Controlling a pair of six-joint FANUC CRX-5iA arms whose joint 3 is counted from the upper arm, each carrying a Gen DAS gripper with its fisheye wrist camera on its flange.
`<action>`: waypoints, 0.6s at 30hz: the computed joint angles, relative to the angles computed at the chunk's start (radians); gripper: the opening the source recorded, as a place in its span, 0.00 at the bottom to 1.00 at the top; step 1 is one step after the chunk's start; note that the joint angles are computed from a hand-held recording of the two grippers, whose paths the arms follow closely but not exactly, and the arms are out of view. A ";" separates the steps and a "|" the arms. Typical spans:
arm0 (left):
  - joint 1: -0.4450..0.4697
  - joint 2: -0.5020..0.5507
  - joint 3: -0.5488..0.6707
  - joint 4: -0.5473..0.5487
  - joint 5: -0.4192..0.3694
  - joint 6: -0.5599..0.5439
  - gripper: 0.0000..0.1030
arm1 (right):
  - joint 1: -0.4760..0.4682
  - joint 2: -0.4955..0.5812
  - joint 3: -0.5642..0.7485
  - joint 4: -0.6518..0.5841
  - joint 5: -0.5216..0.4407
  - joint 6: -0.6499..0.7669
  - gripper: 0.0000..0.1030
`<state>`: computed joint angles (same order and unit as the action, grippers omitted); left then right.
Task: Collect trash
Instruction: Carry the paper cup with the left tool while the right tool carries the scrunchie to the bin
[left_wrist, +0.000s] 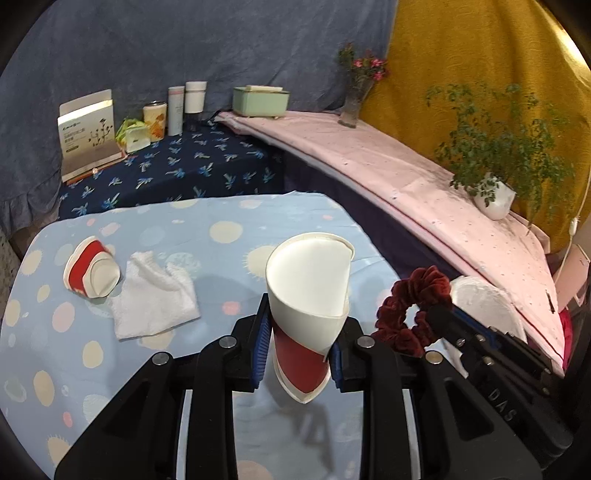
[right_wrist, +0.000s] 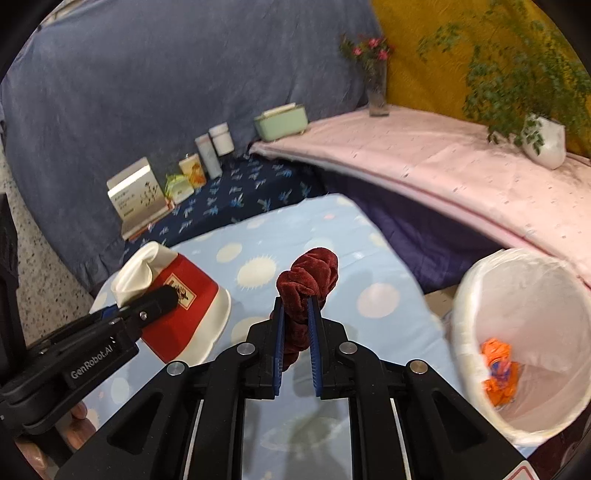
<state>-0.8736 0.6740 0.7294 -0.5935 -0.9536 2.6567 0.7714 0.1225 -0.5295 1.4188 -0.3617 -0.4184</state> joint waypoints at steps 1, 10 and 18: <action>-0.005 0.003 0.011 0.000 0.000 -0.007 0.25 | -0.005 -0.019 -0.014 0.016 -0.006 -0.013 0.11; -0.069 0.096 0.211 0.018 -0.039 -0.107 0.25 | -0.023 -0.206 -0.142 0.045 -0.121 -0.063 0.11; -0.108 0.245 0.480 0.079 -0.097 -0.237 0.25 | -0.039 -0.332 -0.234 -0.003 -0.199 -0.066 0.11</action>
<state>-0.9814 0.9188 1.2090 -0.5142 -1.0503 2.4201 0.7325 -0.2094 -0.7640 1.4154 -0.5612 -0.4847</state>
